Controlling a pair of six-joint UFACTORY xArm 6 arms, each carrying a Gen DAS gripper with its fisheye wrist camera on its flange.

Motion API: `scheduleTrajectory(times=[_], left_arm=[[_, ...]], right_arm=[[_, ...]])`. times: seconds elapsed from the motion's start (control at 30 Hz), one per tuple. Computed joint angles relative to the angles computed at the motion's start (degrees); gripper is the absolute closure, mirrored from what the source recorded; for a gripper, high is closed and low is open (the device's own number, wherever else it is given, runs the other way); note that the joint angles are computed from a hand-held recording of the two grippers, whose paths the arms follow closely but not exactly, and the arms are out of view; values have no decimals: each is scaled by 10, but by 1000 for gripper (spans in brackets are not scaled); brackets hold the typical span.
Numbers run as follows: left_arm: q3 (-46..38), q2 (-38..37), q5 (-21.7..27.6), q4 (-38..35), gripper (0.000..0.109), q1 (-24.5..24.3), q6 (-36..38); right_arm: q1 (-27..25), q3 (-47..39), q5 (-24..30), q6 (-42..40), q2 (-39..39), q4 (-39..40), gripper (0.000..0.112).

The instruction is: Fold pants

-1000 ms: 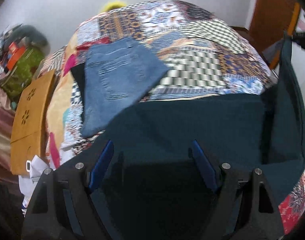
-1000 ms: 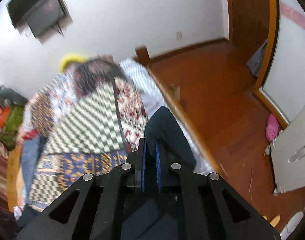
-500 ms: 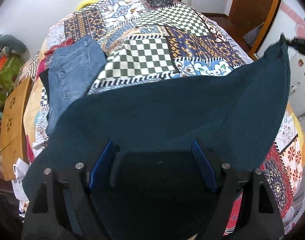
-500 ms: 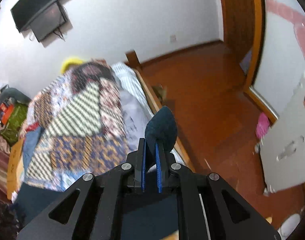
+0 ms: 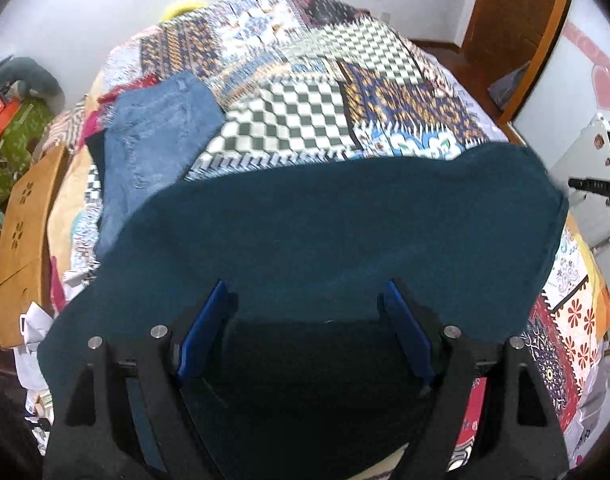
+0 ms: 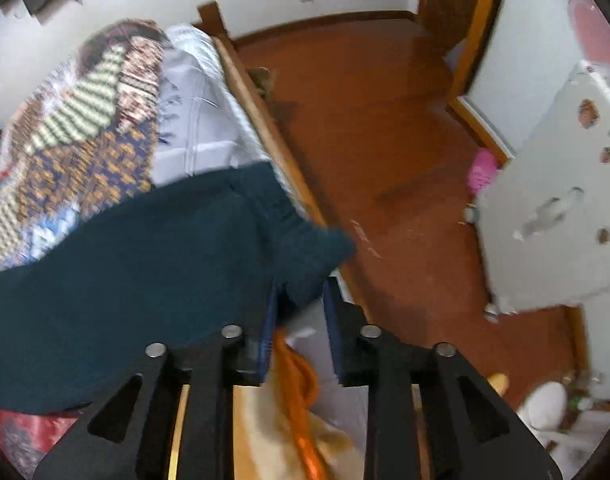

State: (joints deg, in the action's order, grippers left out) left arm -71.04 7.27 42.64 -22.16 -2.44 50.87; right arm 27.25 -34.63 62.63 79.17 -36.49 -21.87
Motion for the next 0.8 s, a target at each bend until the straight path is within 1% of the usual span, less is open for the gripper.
scheduleTrajectory(times=[0.03,0.13,0.23,0.3,0.43,0.57,0.6,0.7,0.8], left_arm=[[1,-5,-4,-13,28,7,9],[-4,-15,-13,-53,28,30,31],[-22,-17,-22,-93,28,61,50],[-40,-12,-32,-116,28,84,62],[-85,11,-44,-140,28,127,73],[-162,57,-27,-152,24,181,67],[-176,67,-24,-154,22,191,66],[-244,118,-8,-146,21,226,45],[-328,185,24,-114,21,255,6]], right_arm=[[9,-14,24,-2,5,-4,91],[37,-59,69,2,15,-28,89],[71,-128,96,12,48,-71,81],[92,-175,99,13,78,-101,81],[128,-280,73,10,161,-161,74],[149,-394,25,-13,260,-206,72],[151,-420,11,-18,285,-210,71],[153,-514,-46,-44,373,-201,68],[156,-611,-76,-89,467,-178,68]])
